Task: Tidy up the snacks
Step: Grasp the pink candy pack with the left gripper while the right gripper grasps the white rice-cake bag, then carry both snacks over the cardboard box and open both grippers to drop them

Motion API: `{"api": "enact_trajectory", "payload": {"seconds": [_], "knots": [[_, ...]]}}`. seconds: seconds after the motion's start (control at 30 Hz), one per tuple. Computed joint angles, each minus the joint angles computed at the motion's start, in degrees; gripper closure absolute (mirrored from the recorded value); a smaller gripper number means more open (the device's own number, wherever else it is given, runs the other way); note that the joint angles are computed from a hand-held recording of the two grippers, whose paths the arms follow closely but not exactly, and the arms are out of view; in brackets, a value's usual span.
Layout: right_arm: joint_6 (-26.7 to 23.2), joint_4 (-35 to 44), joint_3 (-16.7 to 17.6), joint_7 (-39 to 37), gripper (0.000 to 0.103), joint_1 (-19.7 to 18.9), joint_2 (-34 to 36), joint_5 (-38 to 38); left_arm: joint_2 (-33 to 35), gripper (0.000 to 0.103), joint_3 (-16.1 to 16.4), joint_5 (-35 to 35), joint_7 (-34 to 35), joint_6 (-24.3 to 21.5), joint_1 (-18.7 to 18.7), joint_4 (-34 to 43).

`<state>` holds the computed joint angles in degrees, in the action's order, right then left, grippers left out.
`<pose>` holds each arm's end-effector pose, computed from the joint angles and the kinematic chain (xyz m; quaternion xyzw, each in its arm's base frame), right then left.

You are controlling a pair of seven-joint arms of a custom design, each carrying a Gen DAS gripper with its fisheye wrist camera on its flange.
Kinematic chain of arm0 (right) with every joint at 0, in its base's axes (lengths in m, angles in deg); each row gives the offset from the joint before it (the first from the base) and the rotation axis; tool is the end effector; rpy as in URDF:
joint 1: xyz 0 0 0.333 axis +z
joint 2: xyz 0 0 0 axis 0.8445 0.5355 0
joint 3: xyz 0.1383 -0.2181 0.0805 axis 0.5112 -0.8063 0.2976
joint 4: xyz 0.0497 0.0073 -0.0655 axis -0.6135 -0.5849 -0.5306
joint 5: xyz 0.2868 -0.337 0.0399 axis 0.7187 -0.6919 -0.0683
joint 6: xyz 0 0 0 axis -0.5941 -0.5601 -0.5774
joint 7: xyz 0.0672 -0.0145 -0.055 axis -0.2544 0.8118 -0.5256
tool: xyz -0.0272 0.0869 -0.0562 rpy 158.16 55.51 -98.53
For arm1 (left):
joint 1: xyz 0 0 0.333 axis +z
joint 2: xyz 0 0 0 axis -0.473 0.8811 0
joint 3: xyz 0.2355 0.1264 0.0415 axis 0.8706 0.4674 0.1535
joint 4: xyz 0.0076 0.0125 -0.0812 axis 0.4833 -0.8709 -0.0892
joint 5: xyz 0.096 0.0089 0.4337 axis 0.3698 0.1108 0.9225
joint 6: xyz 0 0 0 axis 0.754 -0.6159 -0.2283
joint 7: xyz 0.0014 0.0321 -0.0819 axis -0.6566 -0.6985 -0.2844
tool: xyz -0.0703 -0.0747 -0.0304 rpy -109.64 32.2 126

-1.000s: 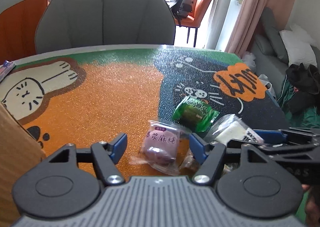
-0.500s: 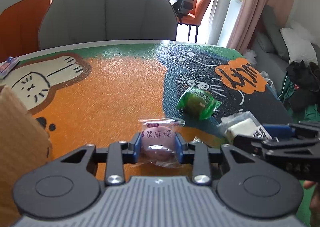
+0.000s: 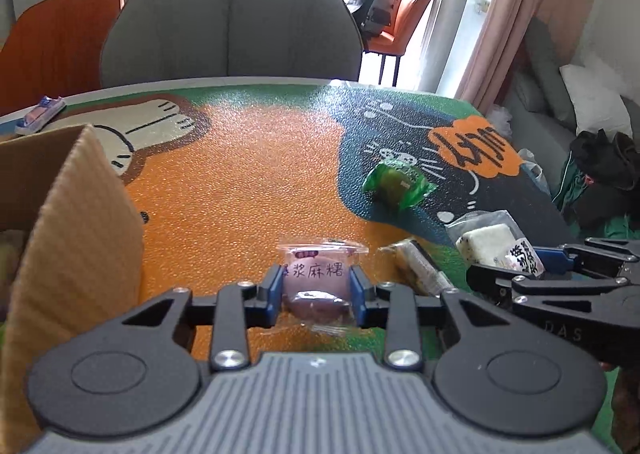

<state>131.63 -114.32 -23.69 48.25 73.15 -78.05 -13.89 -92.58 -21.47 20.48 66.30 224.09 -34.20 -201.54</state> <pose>0.5021 0.2571 0.3435 -0.7683 0.5282 -0.1911 0.3068 0.4776 -0.2430 0.3399 -0.6755 0.6441 -0.2910 0.2102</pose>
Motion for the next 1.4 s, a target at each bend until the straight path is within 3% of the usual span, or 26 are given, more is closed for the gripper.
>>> {"api": "enact_trajectory", "payload": {"seconds": [0.1,0.2,0.47,0.77,1.4], "knots": [[1.1,-2.2,-0.9,-2.8,0.058,1.6,-2.4,4.6,-2.8,0.07,0.2,-1.1,0.8,0.5,-0.5,-1.9],[2.3,-3.9,0.9,-2.4,0.058,0.2,-4.7,5.4,-5.4,0.07,-0.3,-2.3,1.3,0.9,-0.5,-3.6],[4.2,-6.7,-1.5,-10.7,0.058,5.6,-9.4,16.0,-13.3,0.07,-1.5,-6.5,3.6,1.6,-0.5,-8.5],[4.8,-7.6,-1.0,-15.2,0.058,8.5,-13.0,22.2,-23.8,0.071,-0.9,-12.7,7.9,1.3,-1.9,-14.8],[6.0,-2.9,-1.2,-20.9,0.057,16.2,-10.5,28.0,-46.9,0.071,3.2,-20.7,14.9,-7.3,-2.6,-28.3]]}}
